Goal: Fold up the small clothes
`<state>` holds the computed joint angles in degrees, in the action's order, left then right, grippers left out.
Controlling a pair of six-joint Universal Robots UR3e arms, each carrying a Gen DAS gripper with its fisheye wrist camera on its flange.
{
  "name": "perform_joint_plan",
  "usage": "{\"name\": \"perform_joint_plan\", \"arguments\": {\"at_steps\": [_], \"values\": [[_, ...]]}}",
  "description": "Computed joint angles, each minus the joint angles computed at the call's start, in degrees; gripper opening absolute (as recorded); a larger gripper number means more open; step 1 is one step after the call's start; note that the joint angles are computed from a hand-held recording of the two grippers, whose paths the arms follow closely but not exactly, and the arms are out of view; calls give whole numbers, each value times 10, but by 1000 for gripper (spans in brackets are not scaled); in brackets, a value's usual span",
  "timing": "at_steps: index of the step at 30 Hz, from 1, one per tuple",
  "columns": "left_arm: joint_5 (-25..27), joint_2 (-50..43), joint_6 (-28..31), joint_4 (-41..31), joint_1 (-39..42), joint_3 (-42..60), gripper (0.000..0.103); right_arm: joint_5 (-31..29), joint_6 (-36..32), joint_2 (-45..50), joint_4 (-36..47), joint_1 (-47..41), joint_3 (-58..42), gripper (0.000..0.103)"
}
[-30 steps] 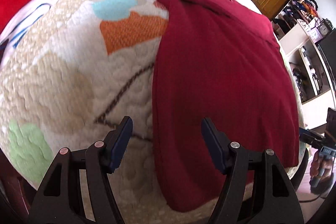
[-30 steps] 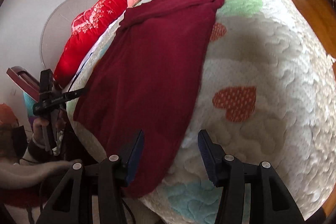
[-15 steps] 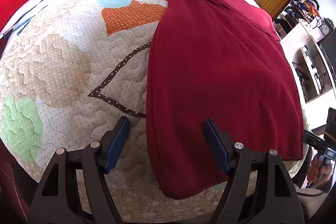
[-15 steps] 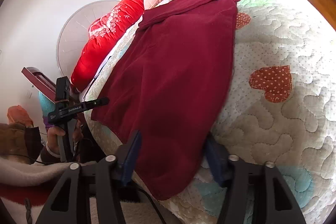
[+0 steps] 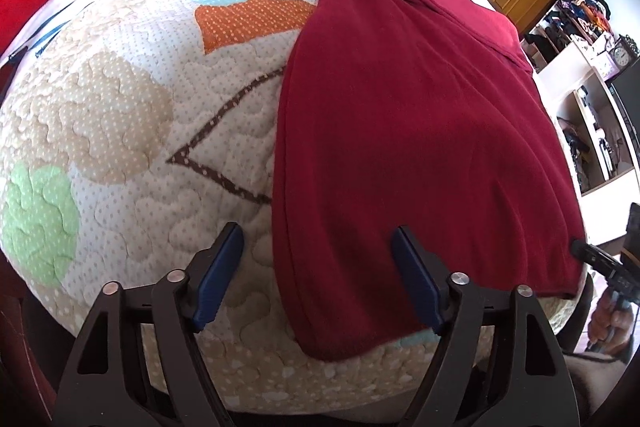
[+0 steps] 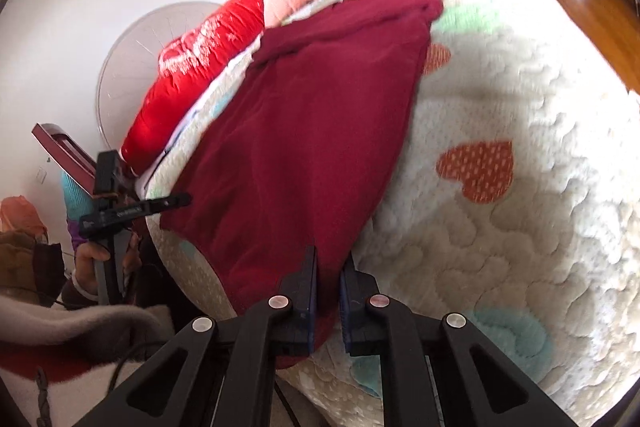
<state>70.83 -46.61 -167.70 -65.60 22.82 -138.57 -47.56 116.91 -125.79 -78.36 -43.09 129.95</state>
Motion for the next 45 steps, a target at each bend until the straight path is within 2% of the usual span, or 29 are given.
{"name": "perform_joint_plan", "arguments": {"at_steps": [2,4,9,11,12,14,15,16,18,21,24,26,28,31,34,36,40,42,43,44,45], "values": [[5,12,2,-7,-4,-4,79,13,-17,14,27,-14,3,13],[4,20,8,-12,-2,-8,80,12,-29,28,40,-16,1,25],[10,7,0,0,-15,-7,80,27,-48,33,45,-5,5,33],[9,11,4,-2,-16,-6,69,33,-44,47,33,10,7,32],[-2,18,16,-13,-10,-3,49,30,-46,51,34,17,-1,32],[-20,29,39,-47,7,9,29,40,-63,60,50,23,-17,13],[-39,34,60,-71,23,16,9,49,-91,66,86,9,-29,12],[-57,36,78,-97,37,28,9,64,-106,81,111,8,-46,11],[-67,24,91,-101,38,47,9,100,-125,107,143,14,-81,11],[-118,7,115,-131,73,80,7,155,-127,156,148,40,-136,11],[-165,-45,113,-112,100,122,7,208,-51,201,42,85,-163,11],[-188,-94,90,-70,101,149,7,236,41,243,-89,117,-173,11],[-192,-165,42,17,75,184,6,256,170,302,-257,151,-189,11],[-181,-300,-33,138,25,272,6,249,357,411,-497,189,-248,11],[-148,-444,-98,204,-26,405,6,213,503,537,-626,221,-371,11],[-99,-542,-139,234,-62,509,6,170,566,626,-652,241,-487,11],[-24,-728,-208,214,-105,735,6,79,688,804,-673,275,-727,11],[-37,-815,-220,167,-105,855,7,43,726,877,-629,285,-846,21],[-47,-855,-224,130,-102,915,9,12,722,896,-579,292,-896,38],[-44,-885,-226,84,-102,974,11,-6,719,903,-553,294,-921,46],[-45,-903,-223,60,-103,1009,18,-7,715,899,-548,290,-922,46]]}}
